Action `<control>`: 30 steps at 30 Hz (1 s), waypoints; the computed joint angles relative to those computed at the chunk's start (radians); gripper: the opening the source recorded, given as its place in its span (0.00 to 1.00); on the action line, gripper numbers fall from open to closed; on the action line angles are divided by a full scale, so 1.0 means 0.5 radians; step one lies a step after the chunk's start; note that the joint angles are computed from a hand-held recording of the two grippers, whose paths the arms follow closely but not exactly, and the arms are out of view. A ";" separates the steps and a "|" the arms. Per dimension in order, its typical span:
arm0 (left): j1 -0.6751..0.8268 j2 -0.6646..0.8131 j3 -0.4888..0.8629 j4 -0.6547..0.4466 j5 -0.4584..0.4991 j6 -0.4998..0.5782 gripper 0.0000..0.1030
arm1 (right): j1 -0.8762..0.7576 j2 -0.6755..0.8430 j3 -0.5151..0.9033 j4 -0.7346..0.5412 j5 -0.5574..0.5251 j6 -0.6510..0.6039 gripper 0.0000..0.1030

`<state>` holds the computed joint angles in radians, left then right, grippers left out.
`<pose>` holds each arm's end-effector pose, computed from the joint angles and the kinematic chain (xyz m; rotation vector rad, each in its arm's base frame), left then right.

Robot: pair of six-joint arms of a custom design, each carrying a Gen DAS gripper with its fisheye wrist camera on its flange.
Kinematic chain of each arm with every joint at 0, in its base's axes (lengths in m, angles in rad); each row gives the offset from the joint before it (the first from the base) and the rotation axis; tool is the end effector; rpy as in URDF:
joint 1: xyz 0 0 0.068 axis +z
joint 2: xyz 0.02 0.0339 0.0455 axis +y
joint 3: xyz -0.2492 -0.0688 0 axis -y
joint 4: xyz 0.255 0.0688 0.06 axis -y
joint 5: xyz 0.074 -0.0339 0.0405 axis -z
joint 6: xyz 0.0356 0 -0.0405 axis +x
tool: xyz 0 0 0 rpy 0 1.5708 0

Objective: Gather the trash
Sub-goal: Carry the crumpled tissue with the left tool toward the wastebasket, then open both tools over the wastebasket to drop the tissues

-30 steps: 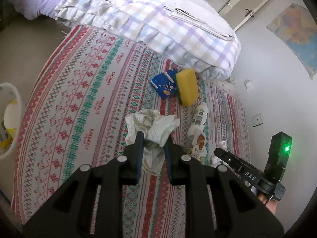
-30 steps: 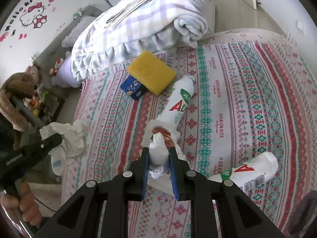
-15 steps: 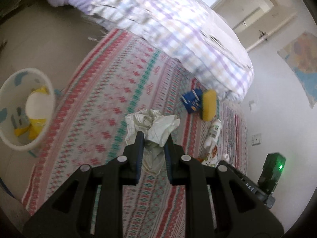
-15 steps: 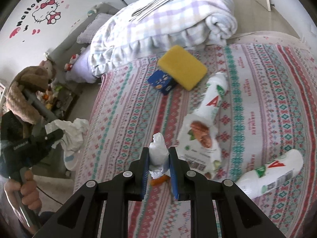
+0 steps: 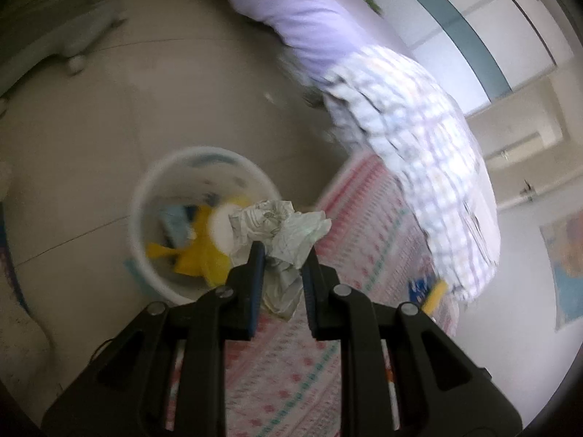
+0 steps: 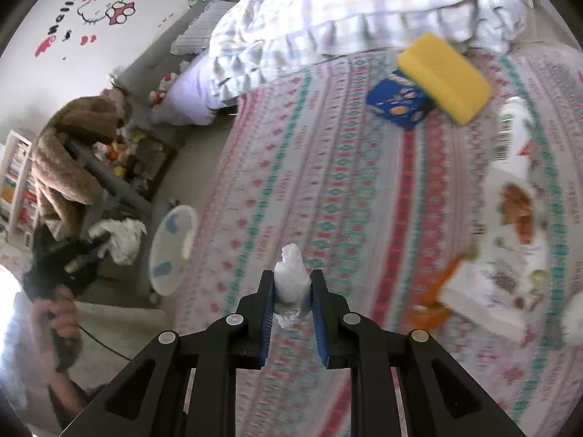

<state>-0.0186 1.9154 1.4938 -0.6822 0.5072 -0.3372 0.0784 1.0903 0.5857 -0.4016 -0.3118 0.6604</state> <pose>0.4083 -0.0249 0.2046 -0.2606 2.6575 -0.7920 0.2220 0.0284 0.1788 0.5981 2.4784 0.6903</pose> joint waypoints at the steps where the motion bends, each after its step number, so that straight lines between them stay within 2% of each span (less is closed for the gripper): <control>1: 0.024 0.010 0.002 -0.010 0.009 0.005 0.21 | 0.035 0.037 0.021 0.032 0.014 0.022 0.19; 11: 0.071 0.151 0.100 -0.091 0.042 0.024 0.21 | 0.556 0.713 0.465 0.452 0.124 0.299 0.20; 14: 0.077 0.200 0.152 -0.127 0.033 0.043 0.21 | 0.677 0.963 0.691 0.505 0.140 0.326 0.20; 15: 0.075 0.215 0.169 -0.140 0.028 0.051 0.25 | 0.717 1.065 0.795 0.507 0.148 0.323 0.20; 18: 0.071 0.269 0.229 -0.199 -0.024 0.027 0.52 | 0.790 1.317 1.059 0.506 0.136 0.329 0.20; 23: 0.129 0.217 0.173 -0.132 -0.030 -0.045 0.53 | 0.875 1.704 1.484 0.445 0.120 0.345 0.20; 30: 0.214 0.174 0.103 -0.051 -0.058 -0.237 0.53 | 0.933 2.019 1.872 0.365 0.113 0.348 0.22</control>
